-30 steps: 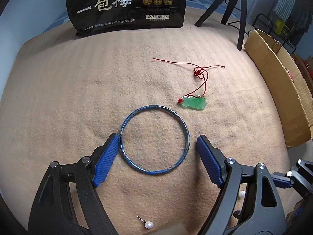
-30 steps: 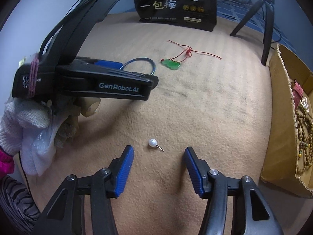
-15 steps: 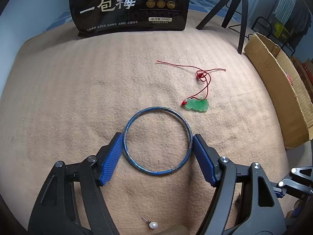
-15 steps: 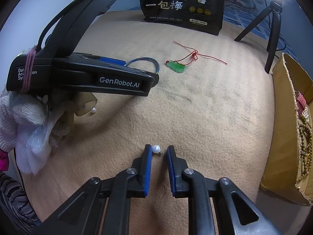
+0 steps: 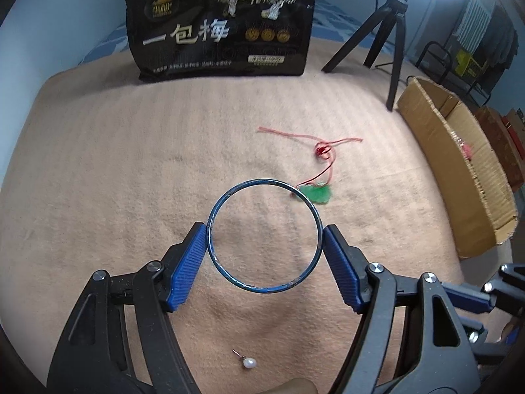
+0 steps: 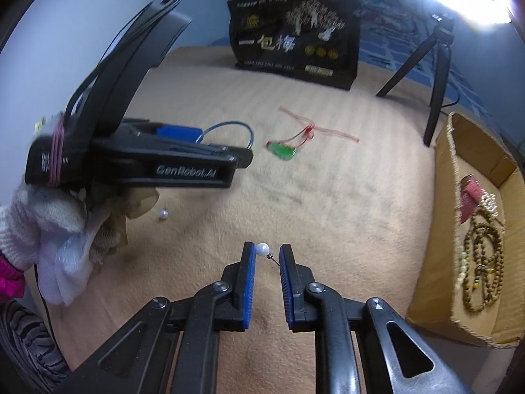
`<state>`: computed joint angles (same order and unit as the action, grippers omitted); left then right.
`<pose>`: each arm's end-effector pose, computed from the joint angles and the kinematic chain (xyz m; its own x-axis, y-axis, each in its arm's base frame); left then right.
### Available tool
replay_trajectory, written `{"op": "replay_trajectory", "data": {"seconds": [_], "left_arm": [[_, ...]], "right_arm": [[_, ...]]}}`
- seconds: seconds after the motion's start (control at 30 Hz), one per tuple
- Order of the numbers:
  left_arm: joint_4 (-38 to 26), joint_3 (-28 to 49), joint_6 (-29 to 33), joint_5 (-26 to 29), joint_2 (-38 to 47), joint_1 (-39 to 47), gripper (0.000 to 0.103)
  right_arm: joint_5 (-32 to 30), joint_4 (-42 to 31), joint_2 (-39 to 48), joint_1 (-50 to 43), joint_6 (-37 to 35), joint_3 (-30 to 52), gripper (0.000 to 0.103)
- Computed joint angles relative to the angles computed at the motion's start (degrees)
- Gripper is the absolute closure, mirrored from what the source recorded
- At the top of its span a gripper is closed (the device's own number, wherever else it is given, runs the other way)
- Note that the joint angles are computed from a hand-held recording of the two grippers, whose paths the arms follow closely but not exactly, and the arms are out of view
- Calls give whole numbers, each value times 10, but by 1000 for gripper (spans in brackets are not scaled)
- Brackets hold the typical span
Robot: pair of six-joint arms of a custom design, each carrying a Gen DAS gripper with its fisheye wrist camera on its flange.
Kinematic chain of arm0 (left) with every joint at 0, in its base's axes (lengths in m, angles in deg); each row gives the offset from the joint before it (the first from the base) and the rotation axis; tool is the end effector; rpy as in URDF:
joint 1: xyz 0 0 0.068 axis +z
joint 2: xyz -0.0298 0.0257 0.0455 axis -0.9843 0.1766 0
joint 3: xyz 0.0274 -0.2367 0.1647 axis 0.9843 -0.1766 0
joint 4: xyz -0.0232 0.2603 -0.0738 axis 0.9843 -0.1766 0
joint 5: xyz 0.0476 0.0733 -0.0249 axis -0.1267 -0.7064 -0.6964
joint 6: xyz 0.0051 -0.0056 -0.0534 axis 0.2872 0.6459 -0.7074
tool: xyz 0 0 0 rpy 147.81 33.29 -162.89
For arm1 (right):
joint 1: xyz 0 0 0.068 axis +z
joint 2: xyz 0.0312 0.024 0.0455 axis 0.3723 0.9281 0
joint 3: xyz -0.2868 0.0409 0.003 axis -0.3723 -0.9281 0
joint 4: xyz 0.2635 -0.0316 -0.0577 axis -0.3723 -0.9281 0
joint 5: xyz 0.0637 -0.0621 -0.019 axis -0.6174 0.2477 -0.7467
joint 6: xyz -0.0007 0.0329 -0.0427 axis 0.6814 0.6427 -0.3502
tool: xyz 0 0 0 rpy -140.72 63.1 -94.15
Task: Organize jewelry
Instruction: 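Close the left tool on the blue bangle while the right tool grasps the pearl earring, then carry the bangle with the left tool and the earring with the right tool over the box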
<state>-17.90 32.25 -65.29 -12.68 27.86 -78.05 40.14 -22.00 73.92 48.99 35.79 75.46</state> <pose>0.2080 0.0083 0.2172 -0.8090 -0.3068 -0.5014 -0.2975 0.9494 -0.1009 0.2203 0.1252 0.2385 -0.5588 -0.6368 -0.5313 -0.7896 0.6043 0.1061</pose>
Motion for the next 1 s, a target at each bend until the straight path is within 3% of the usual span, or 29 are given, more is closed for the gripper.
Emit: {"op": "replay_trajectory", "data": {"seconds": [0.2,0.23,0.27,0.73,0.8,0.83,0.93,1.0], "left_arm": [[-21,20,-21,-21,-22,-45,29],[-26,26,-26,-24,-26,-54,29],[-27,33,-29,-26,-25,-60,29],[-23,81,-57,-54,-1,-118,29],[-25,78,-53,-52,-7,-109,29],[-26,77,-50,-50,-11,-101,29],[-28,70,-41,-42,-23,-79,29],[-29,65,-31,-34,-31,-59,29]], "right_arm": [[-19,-25,-27,-46,-16,18,90],[-25,-31,-29,-57,-21,23,100],[-26,-34,-30,-62,-22,28,101],[-135,-100,5,-177,-56,96,103],[-129,-96,18,-163,-48,93,81],[-130,-94,24,-157,-46,90,61],[-125,-79,47,-131,-31,77,59],[-99,-51,57,-103,-18,61,63]]}}
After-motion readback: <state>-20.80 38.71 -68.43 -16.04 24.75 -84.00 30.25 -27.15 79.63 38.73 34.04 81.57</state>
